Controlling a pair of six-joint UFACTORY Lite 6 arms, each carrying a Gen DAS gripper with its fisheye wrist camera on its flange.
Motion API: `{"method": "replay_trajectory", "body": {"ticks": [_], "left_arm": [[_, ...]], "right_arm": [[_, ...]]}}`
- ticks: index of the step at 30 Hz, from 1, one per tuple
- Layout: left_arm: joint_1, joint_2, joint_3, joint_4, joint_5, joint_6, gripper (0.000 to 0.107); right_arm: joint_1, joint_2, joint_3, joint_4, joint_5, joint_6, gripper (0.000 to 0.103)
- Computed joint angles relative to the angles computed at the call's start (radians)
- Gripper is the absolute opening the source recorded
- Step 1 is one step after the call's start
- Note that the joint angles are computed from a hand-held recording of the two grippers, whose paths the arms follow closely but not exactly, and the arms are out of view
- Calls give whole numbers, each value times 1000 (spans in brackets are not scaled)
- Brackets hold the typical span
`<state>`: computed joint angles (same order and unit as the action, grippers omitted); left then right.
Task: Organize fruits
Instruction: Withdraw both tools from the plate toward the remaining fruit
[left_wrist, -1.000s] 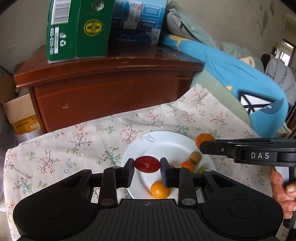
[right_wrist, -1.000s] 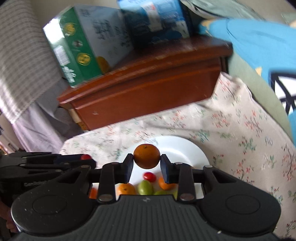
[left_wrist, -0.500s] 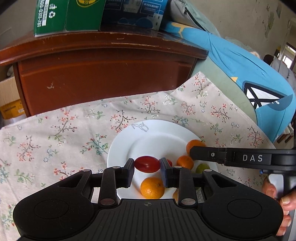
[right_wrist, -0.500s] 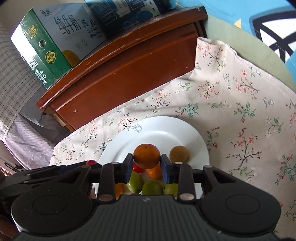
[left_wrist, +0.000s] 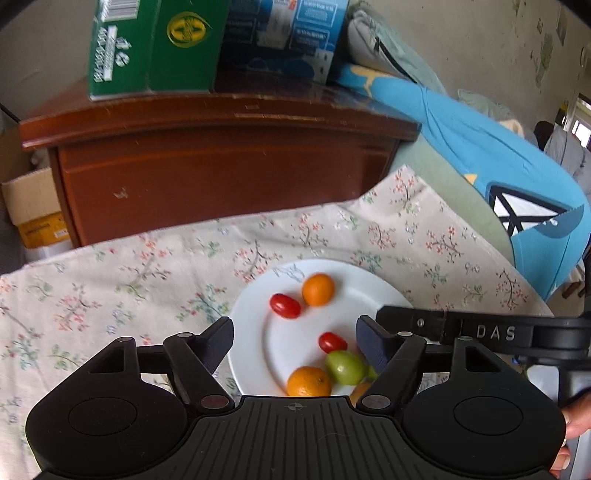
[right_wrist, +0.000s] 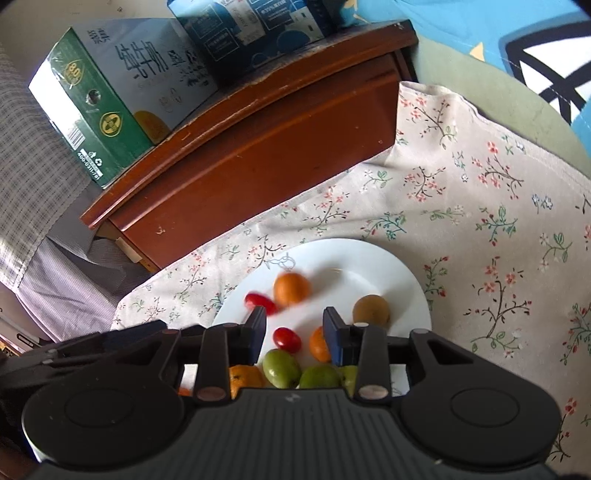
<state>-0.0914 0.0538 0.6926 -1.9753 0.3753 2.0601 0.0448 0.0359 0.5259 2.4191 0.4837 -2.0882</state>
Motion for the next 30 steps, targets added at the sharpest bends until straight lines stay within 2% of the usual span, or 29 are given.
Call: {"method": "replay_trajectory", "body": {"ticks": [3,7,10,16,23,26,30], "left_arm": [[14,-29,-4,22,-30,-18,83],[27,-65,-12,62,-82,-33,84],[62,-88,-19,163,-84,-125,87],[116,-130,-33,297,-106,-224,87],[164,-136,-19,540,-122,-425,87],[203,-141,-35,574,-93,-414,87],[265,-137,-63,528,-54,-302,87]], "right_arm": [[13,-15,-9,1,-5,-6,36],[60,-40,-23,82,-36,-105,38],[90,-53,-34,103,-43,-135,38],[171,-80,-57,154,-56,-210,39],[268,-80,-71,154,-59,-232,39],[298,-70,-71,115,-50,-211,39],[328,-40,-56,43,-42,-162,39]]}}
